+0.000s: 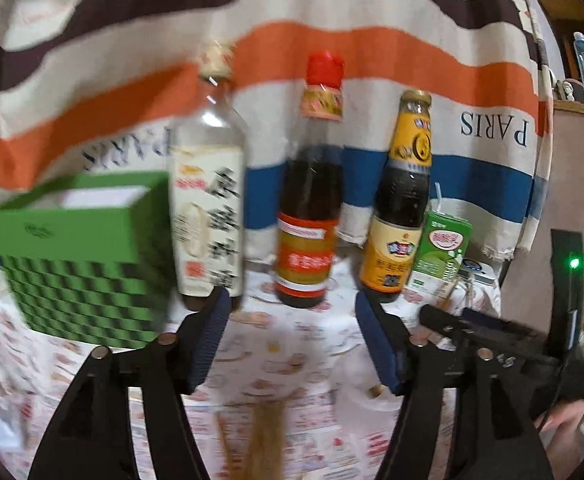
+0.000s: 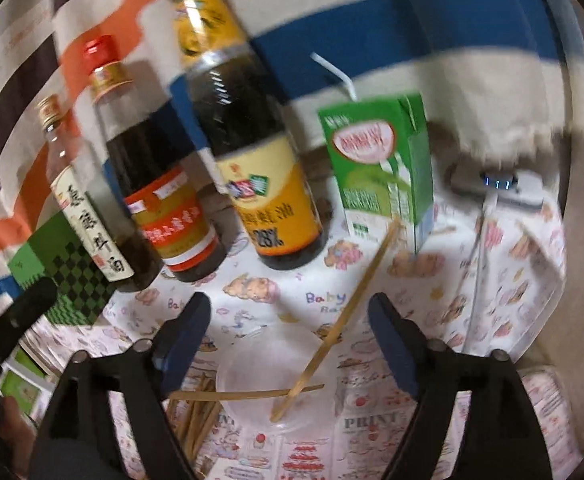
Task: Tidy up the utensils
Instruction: 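Lower the chopsticks into the cup and open both tools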
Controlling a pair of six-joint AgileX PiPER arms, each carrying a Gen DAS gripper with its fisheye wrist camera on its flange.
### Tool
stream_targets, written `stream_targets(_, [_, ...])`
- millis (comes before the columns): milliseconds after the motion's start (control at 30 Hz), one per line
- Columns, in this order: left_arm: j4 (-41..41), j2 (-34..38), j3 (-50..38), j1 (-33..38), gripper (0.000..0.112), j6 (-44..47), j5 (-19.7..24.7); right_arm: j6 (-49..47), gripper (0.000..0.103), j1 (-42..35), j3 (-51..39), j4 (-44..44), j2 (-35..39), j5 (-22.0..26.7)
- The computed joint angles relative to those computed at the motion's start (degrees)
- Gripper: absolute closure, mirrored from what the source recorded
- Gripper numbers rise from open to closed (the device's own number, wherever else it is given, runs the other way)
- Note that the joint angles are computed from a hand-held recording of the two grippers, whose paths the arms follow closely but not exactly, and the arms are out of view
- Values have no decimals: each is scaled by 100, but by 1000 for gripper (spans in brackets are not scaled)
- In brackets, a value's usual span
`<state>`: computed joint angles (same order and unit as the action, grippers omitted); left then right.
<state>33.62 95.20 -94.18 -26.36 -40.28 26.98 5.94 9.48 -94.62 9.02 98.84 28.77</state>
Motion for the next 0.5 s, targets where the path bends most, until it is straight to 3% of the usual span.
stream_targets(233, [1295, -1116, 1199, 256, 23, -892, -85, 744, 13, 419, 713, -1039, -693, -207])
stream_targets(300, [1879, -1387, 1545, 279, 9, -1375, -93, 821, 12, 586, 925, -1255, -934, -139])
stream_targets(400, [2745, -1766, 2111, 339, 9, -2051, -187, 999, 8, 856, 1250, -1493, -1284, -91])
stream_targets(500, [2978, -1921, 2387, 388, 9, -1955, -23, 1824, 2, 1268, 1668, -2421, -1577, -237])
